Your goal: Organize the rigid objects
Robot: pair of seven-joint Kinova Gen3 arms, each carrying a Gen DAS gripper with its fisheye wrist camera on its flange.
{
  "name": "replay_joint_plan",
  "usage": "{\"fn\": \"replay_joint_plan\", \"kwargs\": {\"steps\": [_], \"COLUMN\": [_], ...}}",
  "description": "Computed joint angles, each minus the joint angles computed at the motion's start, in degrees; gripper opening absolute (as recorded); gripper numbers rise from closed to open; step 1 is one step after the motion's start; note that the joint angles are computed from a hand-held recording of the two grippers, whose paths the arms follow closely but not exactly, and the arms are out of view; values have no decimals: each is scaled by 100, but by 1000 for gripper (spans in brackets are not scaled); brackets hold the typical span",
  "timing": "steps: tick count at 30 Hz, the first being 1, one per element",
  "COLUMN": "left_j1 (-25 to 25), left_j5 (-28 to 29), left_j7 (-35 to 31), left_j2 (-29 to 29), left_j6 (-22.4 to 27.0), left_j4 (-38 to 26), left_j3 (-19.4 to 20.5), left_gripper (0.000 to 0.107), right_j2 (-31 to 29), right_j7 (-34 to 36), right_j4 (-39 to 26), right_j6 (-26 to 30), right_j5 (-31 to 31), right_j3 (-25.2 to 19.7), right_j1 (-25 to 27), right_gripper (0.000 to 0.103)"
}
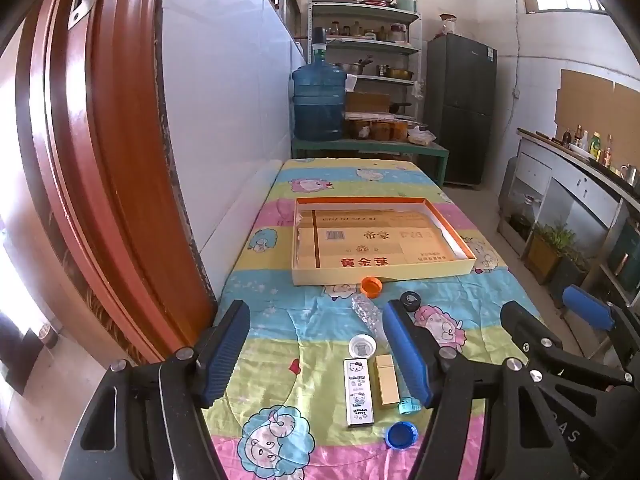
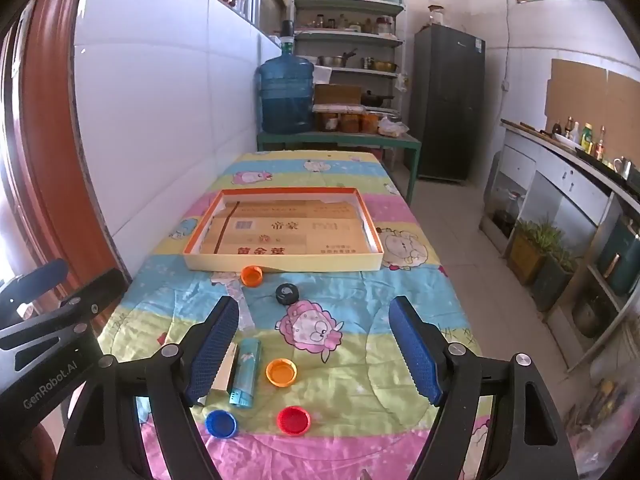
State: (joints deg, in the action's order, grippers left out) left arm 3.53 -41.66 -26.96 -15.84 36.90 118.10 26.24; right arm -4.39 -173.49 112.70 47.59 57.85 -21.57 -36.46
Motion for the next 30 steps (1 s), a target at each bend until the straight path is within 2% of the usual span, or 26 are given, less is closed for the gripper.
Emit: {"fn": "replay_joint_plan", "kwargs": {"steps": [13,15,30], "left_j1": [-97,-160,-240], "left_j5": [217,188,271], "left_j7": [-212,-157,-260], "left_j2": [-76,-81,-86], "left_j6": [-101,-75,-120], "left_j4": [-5,-1,15], "left_j3": [-112,-18,-3], "left_gripper": [69,69,69], "right_j2": [76,82,110], "right_j7": [4,13,74], "right_j4": [-44,-47,-95], "right_j6": [127,125,147], "right_j5": [106,108,72], "right_j3": [11,27,64], "right_j1": [-58,-69,-118], "right_gripper": [79,79,79]}}
